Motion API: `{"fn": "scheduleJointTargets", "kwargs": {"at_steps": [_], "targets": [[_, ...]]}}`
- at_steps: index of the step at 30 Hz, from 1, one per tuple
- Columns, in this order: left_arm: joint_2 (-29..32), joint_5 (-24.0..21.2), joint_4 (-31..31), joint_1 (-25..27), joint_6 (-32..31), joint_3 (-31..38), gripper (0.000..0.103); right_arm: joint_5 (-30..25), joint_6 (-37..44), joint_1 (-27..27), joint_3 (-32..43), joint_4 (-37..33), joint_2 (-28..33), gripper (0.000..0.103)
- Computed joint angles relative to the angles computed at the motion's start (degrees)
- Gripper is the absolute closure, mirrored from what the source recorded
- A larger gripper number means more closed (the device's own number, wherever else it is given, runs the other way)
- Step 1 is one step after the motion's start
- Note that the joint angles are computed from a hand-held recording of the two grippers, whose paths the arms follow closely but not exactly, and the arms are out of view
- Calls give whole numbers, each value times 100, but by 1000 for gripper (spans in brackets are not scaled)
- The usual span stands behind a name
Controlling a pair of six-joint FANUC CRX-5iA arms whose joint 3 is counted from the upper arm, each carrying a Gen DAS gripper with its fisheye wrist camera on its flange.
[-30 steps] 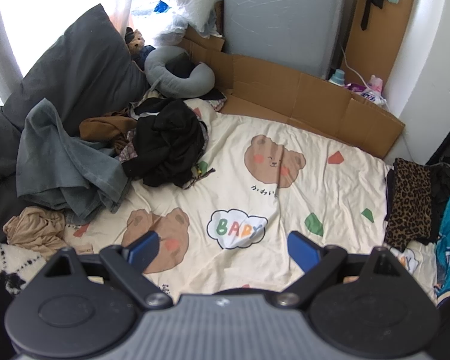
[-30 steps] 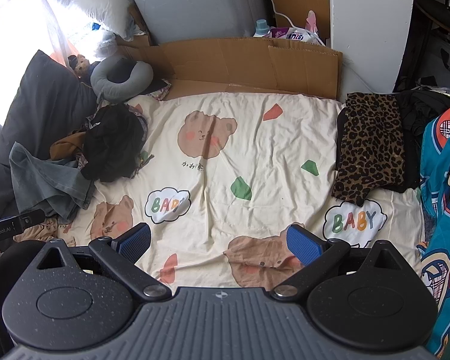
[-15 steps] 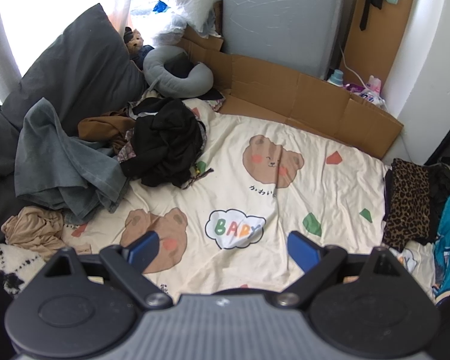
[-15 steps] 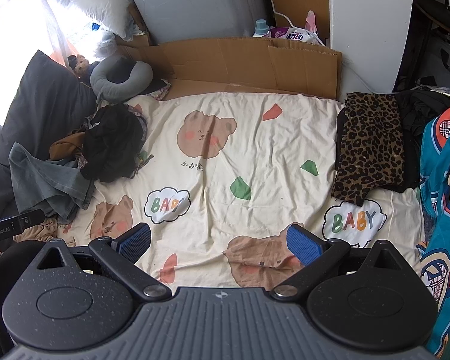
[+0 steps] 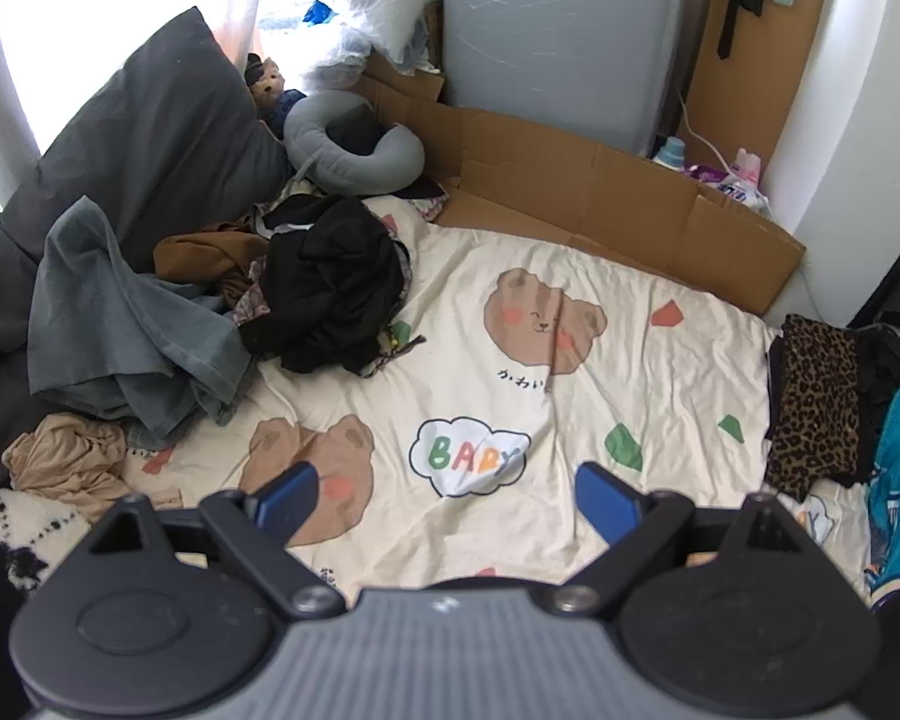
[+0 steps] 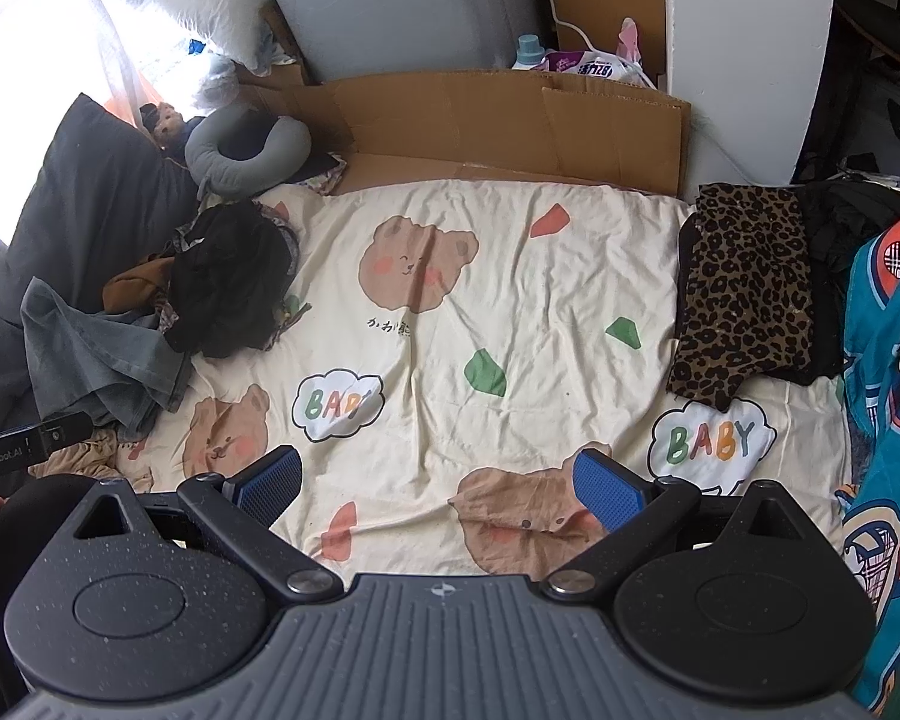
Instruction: Fold clothes
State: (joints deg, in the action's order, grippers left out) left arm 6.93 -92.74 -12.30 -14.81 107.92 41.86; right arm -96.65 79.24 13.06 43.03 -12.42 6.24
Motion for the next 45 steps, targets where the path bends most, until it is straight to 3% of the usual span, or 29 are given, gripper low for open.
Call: {"fn": "scheduleJointTargets", "kwargs": {"at_steps": [31, 45], "targets": [[-166, 179, 71, 33, 104, -214, 8, 102, 37, 130, -97, 203, -56, 3], [-191, 139, 248, 267, 22, 4, 1, -57, 127, 237, 378, 665, 335, 3]]}}
